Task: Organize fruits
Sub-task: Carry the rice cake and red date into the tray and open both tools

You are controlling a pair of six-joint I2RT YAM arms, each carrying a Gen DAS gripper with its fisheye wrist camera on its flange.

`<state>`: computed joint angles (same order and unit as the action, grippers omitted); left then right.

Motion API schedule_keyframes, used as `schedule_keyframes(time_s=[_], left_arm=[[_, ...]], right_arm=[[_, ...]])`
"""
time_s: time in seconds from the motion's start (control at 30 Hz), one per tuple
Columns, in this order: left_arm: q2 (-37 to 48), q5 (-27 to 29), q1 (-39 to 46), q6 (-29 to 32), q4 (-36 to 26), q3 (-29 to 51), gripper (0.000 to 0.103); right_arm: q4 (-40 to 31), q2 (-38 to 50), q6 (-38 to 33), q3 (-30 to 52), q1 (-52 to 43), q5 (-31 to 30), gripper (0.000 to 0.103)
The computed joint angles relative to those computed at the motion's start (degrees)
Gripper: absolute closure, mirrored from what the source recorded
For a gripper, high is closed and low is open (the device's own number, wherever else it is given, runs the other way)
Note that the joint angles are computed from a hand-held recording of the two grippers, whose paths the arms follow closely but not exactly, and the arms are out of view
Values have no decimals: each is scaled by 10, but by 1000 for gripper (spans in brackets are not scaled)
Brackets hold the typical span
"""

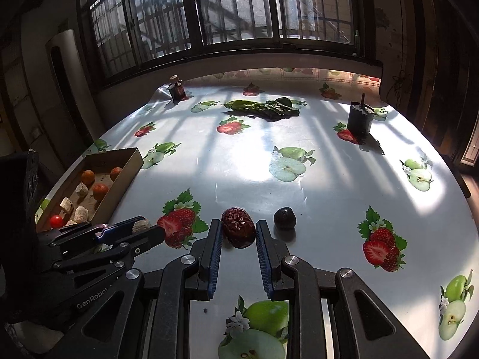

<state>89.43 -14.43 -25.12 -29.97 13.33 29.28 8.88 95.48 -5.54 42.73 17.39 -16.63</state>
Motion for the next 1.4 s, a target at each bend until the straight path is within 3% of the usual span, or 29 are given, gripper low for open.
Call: schedule_keyframes(time_s=[0.3, 0.6, 0.8, 0.93, 1.2, 1.4], left_arm=[[-191, 15, 99, 48, -74, -104, 77], [-296, 135, 335, 172, -137, -140, 77], [-243, 209, 495, 259, -130, -115, 77], [-189, 224, 557, 293, -115, -94, 77], [-71, 265, 617, 308, -103, -39, 77], [-38, 236, 604, 310, -131, -14, 77]], right_arm=[[11, -18, 84, -10, 141, 41, 78], [-4, 24, 119, 41, 259, 79, 78], [-21, 88, 140, 102, 300, 80, 78], [-36, 133, 148, 147, 312, 82, 78], [-78, 214, 150, 239, 323, 106, 78], [-104, 251, 150, 278, 330, 116, 78]])
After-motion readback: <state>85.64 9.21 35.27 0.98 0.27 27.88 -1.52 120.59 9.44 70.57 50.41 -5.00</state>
